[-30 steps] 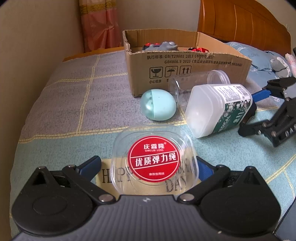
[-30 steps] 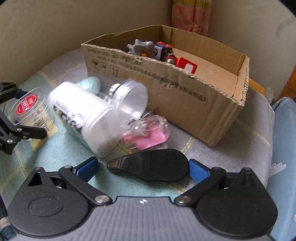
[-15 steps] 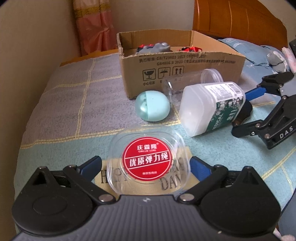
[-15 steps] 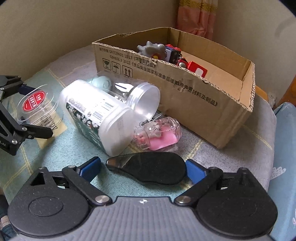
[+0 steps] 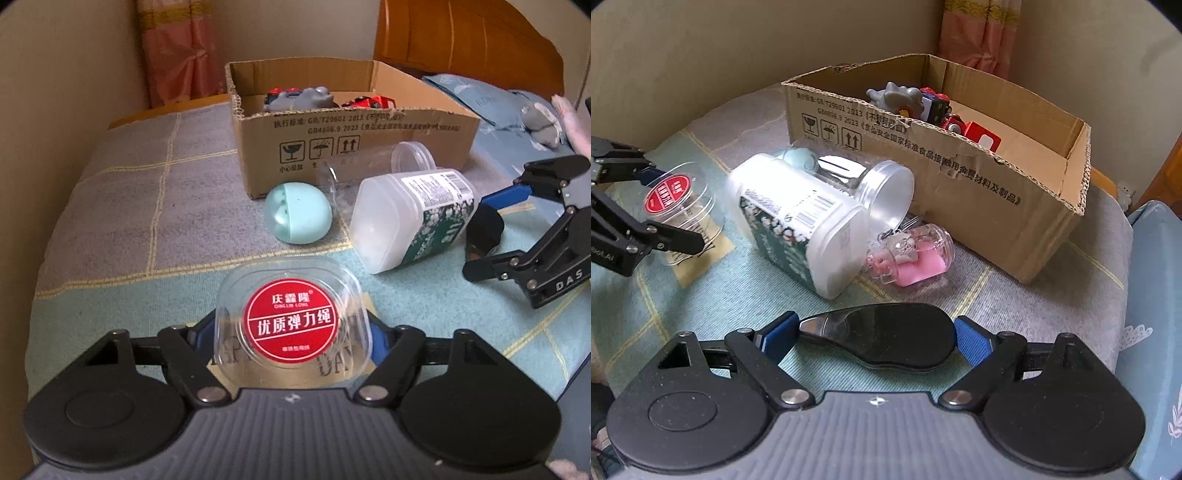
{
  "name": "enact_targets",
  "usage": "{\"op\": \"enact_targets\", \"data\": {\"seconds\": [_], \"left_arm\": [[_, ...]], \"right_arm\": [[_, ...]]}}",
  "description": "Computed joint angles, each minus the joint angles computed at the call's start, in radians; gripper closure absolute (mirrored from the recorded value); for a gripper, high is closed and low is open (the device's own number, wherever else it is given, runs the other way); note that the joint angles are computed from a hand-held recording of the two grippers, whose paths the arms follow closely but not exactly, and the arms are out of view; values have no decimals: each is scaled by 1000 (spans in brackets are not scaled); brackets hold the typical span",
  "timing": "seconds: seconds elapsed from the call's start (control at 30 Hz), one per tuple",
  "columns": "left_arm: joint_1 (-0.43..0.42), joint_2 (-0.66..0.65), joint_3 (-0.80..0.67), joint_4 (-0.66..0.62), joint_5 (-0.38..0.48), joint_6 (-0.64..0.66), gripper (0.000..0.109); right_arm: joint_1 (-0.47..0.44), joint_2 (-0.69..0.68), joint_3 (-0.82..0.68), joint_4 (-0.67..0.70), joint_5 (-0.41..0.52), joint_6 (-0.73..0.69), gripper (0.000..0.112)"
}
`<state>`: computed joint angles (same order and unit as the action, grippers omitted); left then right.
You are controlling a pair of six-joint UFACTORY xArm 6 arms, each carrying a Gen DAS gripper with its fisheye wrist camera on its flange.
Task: Organize rigid objects
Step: 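Lift the clear container with the left gripper while the right grasps the black insole, then carry the clear container and black insole over the box and open both grippers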
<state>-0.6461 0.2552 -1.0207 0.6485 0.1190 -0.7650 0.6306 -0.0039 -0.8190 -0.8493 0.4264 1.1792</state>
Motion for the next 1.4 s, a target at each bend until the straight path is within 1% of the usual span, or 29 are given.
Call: {"op": "enact_targets", "data": {"seconds": [0.07,0.13,0.2,0.33,0.47,0.53,0.7,0.9,1.0,1.17,1.3,1.4], "left_arm": [[-4,-5,7,-62,-2,73,33],[-15,-14,19,-196,-3,208,33],[-21,-28,30,-280,-5,302,34],[-19,-51,28,-266,10,333,34],[-19,-68,10,-312,19,410,34],[-18,-71,-6,-348,21,456,34],[-19,-55,-76,-431,35,571,34],[-23,17,-238,-502,84,704,33],[-27,82,-354,-546,115,774,33],[-27,212,-569,-555,179,797,33],[-28,337,-773,-635,266,849,33],[-32,425,-912,-600,324,831,33]], "right_arm": [[9,-14,4,4,15,-1,19],[15,-32,11,12,31,2,19],[22,-51,19,17,40,8,19],[30,-96,31,2,69,31,19],[37,-139,33,-13,90,42,19],[40,-155,26,-25,114,35,19],[20,-175,2,-64,136,27,19],[-28,-182,-30,-117,129,40,19],[-61,-166,-56,-129,115,31,19],[-118,-123,-99,-117,81,-6,19],[-163,-75,-134,-76,52,-50,19],[-189,-41,-152,-65,35,-51,19]]}}
